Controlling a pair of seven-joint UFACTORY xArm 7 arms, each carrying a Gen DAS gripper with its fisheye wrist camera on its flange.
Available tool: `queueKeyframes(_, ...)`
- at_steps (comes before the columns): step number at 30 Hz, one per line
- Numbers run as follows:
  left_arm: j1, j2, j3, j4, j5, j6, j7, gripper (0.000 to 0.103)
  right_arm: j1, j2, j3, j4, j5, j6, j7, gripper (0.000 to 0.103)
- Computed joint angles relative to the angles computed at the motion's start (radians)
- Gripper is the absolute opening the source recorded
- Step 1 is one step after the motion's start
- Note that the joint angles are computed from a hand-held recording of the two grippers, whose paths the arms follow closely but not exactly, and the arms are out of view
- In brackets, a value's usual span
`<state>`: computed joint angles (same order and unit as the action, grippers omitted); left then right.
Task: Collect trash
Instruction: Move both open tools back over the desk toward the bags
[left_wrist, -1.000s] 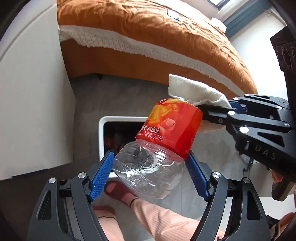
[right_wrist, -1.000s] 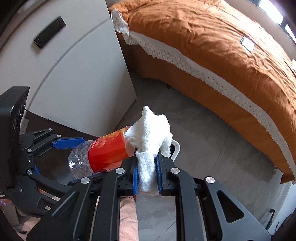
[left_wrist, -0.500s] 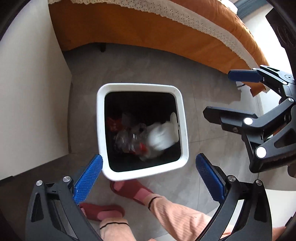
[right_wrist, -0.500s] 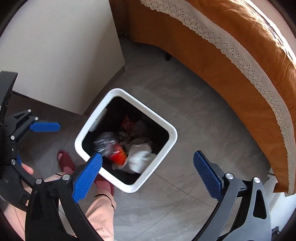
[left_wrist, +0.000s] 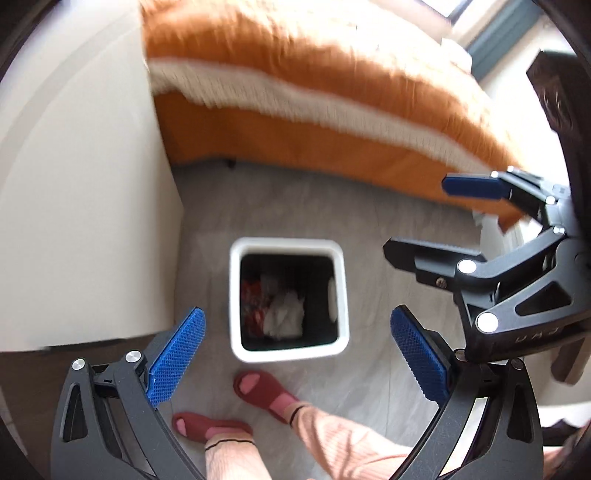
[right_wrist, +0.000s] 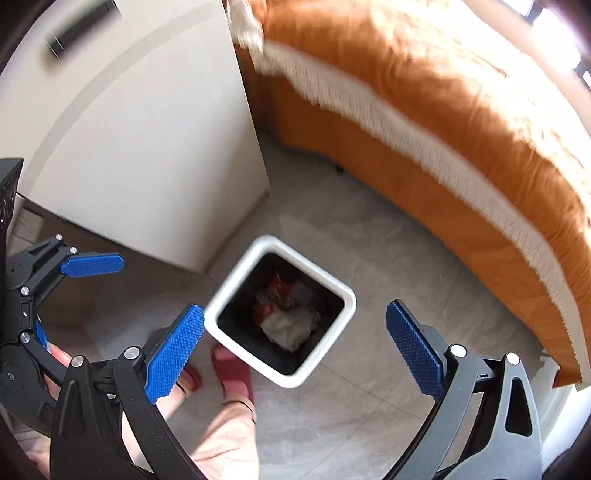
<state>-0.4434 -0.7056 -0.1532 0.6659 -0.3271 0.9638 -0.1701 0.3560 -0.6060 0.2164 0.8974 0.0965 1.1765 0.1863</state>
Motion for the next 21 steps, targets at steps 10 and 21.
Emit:
queueKeyframes(10, 0.154, -0.107, -0.009, 0.318, 0.154, 0.180, -0.137, 0.098, 0.008, 0.142, 0.031, 0.430, -0.007, -0.014, -0.034, 0.098)
queueKeyframes(21, 0.398, -0.212, 0.032, 0.533, 0.396, 0.374, -0.159, 0.098, 0.151, 0.524, 0.132, 0.937, -0.013, -0.108, -0.117, 0.098)
